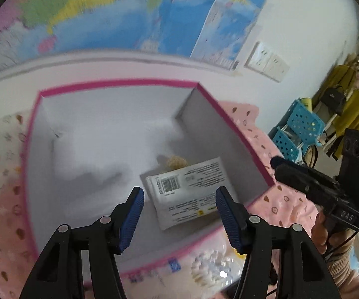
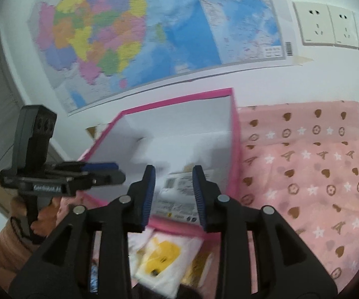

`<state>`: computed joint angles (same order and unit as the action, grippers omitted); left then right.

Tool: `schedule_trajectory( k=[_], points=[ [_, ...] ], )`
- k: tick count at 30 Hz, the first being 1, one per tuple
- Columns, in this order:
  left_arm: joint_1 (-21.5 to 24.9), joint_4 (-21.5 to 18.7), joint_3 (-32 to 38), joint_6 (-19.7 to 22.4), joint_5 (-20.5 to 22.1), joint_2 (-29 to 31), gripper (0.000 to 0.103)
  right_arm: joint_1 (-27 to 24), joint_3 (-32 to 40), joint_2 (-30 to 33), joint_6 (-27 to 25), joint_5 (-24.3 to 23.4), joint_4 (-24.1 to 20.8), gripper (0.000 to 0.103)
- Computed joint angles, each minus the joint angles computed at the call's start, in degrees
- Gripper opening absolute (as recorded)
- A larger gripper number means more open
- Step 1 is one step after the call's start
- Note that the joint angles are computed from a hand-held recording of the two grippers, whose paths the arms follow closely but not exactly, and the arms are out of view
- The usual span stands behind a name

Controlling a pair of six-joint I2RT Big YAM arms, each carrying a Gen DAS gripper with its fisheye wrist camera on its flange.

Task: Organize soft objects
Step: 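Carry the wipes pack with the right gripper into the pink box and release, then lower the right gripper onto the green plush toy and close it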

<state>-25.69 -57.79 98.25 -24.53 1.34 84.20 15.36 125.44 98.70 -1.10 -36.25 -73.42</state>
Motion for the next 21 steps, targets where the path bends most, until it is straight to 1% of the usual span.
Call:
schedule_trajectory(
  k=[1, 2, 4, 6, 8, 11, 13, 15, 18, 21],
  points=[
    [-0.2, 0.9, -1.5, 0.2, -0.6, -1.6, 0.061, 0.0, -1.4, -1.3, -1.1, -1.9, -0.1, 0.04],
    [-0.3, 1.3, -2.3, 0.3, -1.1, -2.6, 0.061, 0.3, -1.9, -2.0, -1.8, -2.8, -0.4, 0.043],
    [-0.7, 2.9, -5.2, 0.3, -2.9, -5.8, 0.062, 0.7, -4.1, -4.0, -3.8, -5.4, -0.7, 0.044],
    [-0.9, 4.3, -8.4, -0.1, -3.6, -9.2, 0.063, 1.3, -5.8, -5.6, -5.8, -8.4, -1.9, 0.044],
    [-1.0, 5.3, -11.2, -0.8, -4.5, -11.9, 0.063, 2.2, -7.4, -7.0, -8.5, -11.4, -4.0, 0.045],
    [-1.0, 5.7, -15.0, -2.0, -6.0, -15.2, 0.063, 3.9, -9.1, -8.4, -11.8, -13.5, -6.9, 0.045],
    [-0.7, 5.7, -17.9, -3.3, -7.0, -17.5, 0.063, 5.3, -10.4, -9.1, -13.5, -14.0, -8.5, 0.048],
    [-0.6, 6.1, -20.7, -4.9, -6.5, -19.7, 0.063, 6.7, -11.1, -9.1, -15.0, -14.3, -10.8, 0.052],
    [-0.8, 5.6, -23.3, -6.9, -7.5, -21.3, 0.063, 9.5, -12.8, -8.9, -17.1, -13.8, -13.8, 0.052],
    [-0.3, 6.3, -26.1, -8.9, -6.6, -22.8, 0.063, 12.1, -14.2, -8.6, -17.9, -11.9, -15.4, 0.052]
  ],
)
